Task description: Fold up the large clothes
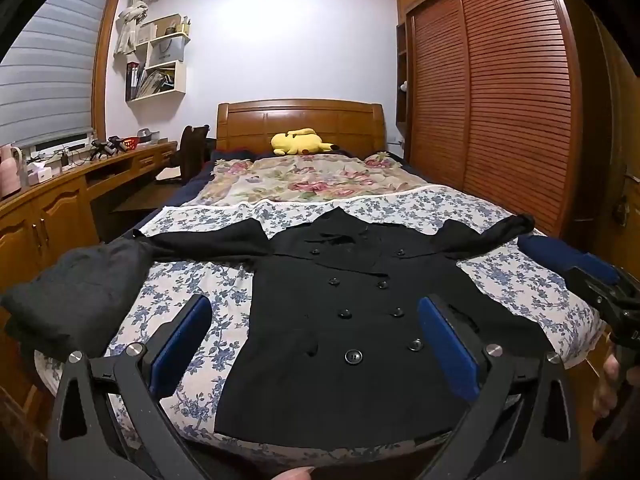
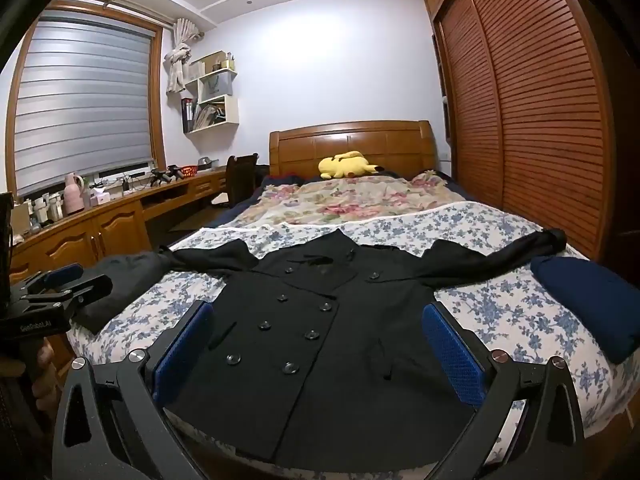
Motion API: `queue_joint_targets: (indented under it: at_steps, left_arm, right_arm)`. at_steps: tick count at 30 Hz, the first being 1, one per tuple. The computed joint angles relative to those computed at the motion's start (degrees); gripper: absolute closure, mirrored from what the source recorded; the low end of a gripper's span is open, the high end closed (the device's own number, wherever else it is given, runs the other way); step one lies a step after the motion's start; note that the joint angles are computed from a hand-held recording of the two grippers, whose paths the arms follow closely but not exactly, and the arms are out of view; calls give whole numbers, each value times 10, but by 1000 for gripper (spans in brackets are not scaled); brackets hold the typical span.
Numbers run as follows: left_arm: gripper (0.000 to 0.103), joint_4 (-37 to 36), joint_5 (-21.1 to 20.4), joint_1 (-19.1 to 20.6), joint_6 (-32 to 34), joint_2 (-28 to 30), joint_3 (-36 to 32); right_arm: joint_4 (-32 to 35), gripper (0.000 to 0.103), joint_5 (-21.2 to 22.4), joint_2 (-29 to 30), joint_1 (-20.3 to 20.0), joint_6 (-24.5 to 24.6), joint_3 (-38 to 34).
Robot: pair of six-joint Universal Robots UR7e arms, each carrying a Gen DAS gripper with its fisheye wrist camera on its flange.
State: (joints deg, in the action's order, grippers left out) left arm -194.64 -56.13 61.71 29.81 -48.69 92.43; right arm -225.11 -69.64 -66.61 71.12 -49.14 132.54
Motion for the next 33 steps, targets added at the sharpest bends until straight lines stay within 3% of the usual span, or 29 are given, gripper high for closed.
queue_joint_targets:
  at_steps: [33]
  left_arm:
    - [0,4,8,-4,1,1,-3]
  right_arm:
    - [8,0,5,-4,0,2,3]
